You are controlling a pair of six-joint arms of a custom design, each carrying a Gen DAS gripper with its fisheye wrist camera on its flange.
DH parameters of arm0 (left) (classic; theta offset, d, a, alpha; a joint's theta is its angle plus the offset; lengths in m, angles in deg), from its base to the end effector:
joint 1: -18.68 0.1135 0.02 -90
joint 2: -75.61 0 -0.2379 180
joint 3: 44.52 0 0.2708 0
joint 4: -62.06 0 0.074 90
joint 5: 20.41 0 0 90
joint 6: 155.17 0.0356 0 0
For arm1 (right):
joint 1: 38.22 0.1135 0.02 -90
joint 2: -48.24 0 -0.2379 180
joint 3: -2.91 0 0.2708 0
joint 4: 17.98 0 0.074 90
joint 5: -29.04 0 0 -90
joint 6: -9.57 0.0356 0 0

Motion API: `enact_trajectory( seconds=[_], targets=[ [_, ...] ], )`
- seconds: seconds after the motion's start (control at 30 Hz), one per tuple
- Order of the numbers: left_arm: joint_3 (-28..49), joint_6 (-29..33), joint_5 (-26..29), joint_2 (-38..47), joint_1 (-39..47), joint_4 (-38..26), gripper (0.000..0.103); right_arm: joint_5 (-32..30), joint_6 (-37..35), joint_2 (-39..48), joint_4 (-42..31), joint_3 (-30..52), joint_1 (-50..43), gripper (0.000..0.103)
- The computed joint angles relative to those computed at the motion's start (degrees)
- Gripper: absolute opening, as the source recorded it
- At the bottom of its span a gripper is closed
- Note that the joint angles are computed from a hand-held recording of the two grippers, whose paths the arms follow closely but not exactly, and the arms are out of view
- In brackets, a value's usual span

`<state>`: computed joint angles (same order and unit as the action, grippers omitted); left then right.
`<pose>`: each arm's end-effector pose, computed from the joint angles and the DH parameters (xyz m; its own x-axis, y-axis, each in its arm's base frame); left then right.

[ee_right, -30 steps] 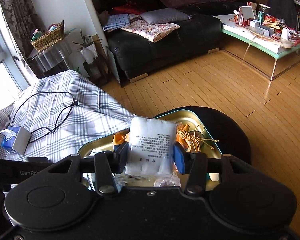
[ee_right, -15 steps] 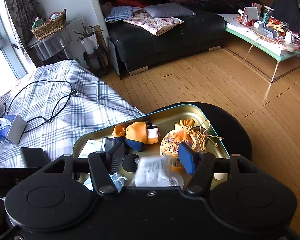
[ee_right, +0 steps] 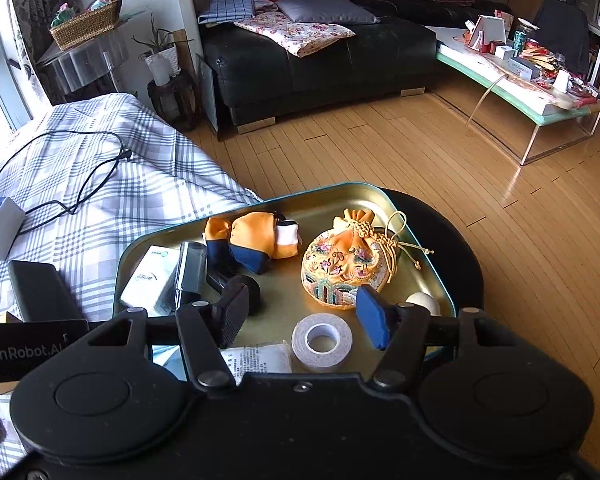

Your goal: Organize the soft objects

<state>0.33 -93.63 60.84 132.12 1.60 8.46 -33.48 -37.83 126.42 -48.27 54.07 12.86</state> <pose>0.1924 -0.0535 0.1580 -0.8726 -0.2246 -0.4338 -0.2120 0.9742 -0.0780 0.1821 0.1994 0.1345 -0.7504 0.0265 -0.6604 -0.0350 0.9962 0.0797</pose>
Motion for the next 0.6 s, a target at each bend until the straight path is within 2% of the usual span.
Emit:
enact_trajectory(
  seconds=[0.2,0.6],
  targets=[
    [-1.7,-1.5,-1.5,-2.8,-0.2,-1.6,0.081,3.2,0.6,1.6,-1.5,1.4,1.8,0.058],
    [-5.0,-3.3,-4.0,-11.3,-1.4,-6.6,0.086,4.9,2.6,3.5,-3.5,2.5,3.5,0.058]
  ],
)
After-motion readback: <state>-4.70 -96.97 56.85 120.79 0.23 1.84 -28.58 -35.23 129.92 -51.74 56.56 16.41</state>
